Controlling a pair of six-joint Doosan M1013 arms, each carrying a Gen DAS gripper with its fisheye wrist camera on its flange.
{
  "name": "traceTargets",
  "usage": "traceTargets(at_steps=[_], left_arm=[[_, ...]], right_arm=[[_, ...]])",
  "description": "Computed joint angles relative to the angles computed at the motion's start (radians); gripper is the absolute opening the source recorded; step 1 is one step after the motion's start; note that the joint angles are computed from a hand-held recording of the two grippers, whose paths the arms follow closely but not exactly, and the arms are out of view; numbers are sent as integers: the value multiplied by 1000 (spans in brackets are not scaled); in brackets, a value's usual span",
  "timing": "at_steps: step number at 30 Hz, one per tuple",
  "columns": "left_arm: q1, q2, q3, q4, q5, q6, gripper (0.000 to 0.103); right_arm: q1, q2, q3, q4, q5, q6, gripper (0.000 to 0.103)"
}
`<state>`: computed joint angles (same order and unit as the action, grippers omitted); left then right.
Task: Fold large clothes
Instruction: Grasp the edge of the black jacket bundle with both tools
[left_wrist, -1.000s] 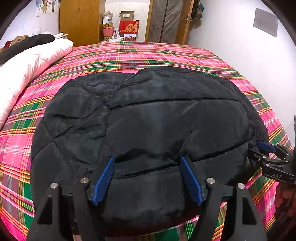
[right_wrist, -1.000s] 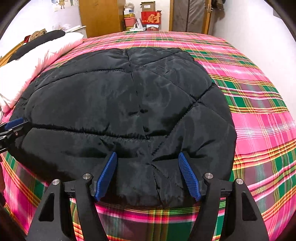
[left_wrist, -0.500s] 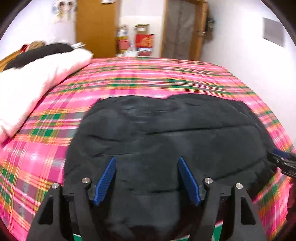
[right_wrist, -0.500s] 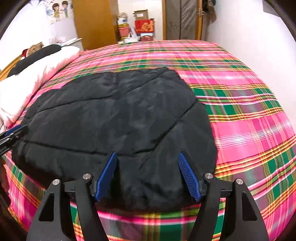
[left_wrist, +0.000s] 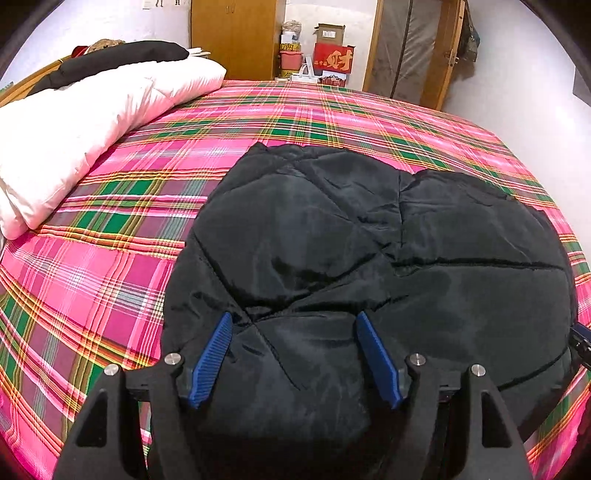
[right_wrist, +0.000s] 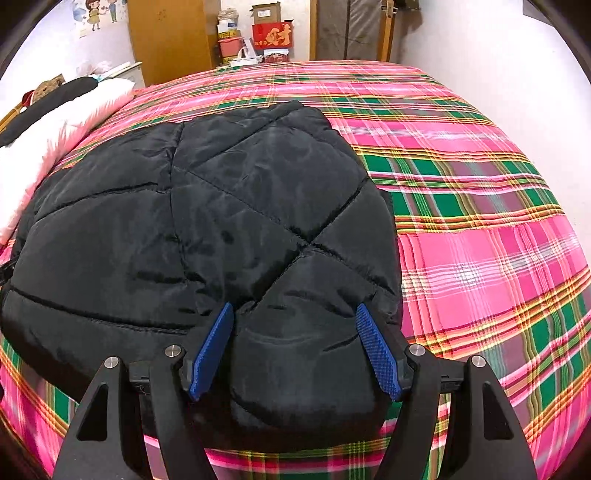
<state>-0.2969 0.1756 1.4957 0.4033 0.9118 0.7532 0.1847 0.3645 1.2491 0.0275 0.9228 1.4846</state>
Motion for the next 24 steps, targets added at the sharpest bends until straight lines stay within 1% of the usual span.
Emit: traceTargets(at_steps=[6,10,12,13,14,16,18,20,21,22,24], left_arm=[[7,-6,-5,-5,-9,-5,71],[0,-30,7,80,-35,-63,71],[2,-39,13,134,-35,-102,71],[10,-41,15,142,-29,-109,71],[18,-40,15,133,-21,-109,71],[46,-36,17,75,-5,-98,71],[79,-32,22,-22,-5,-61,72],[110,-32,38,-126,-40,-22,73],[124,-29,43,-174,-58,-1,75],[128,-25,44,-190,-67,4,78],[136,-16,45,-209,-83,23,81]], right_arm=[[0,-4,-3,0,0,-6,69],[-1,-31,16,4,-40,-9,69],[-12,-47,31,37,-75,-19,69],[-16,-48,32,38,-79,-15,69],[-22,-46,29,39,-76,-8,69],[-31,-32,16,30,-48,20,69],[-48,-18,7,72,-19,14,69],[-66,-1,0,128,12,3,69],[-70,6,-6,145,23,3,72],[-75,14,-11,158,31,6,74],[-86,26,-19,200,42,-6,76]])
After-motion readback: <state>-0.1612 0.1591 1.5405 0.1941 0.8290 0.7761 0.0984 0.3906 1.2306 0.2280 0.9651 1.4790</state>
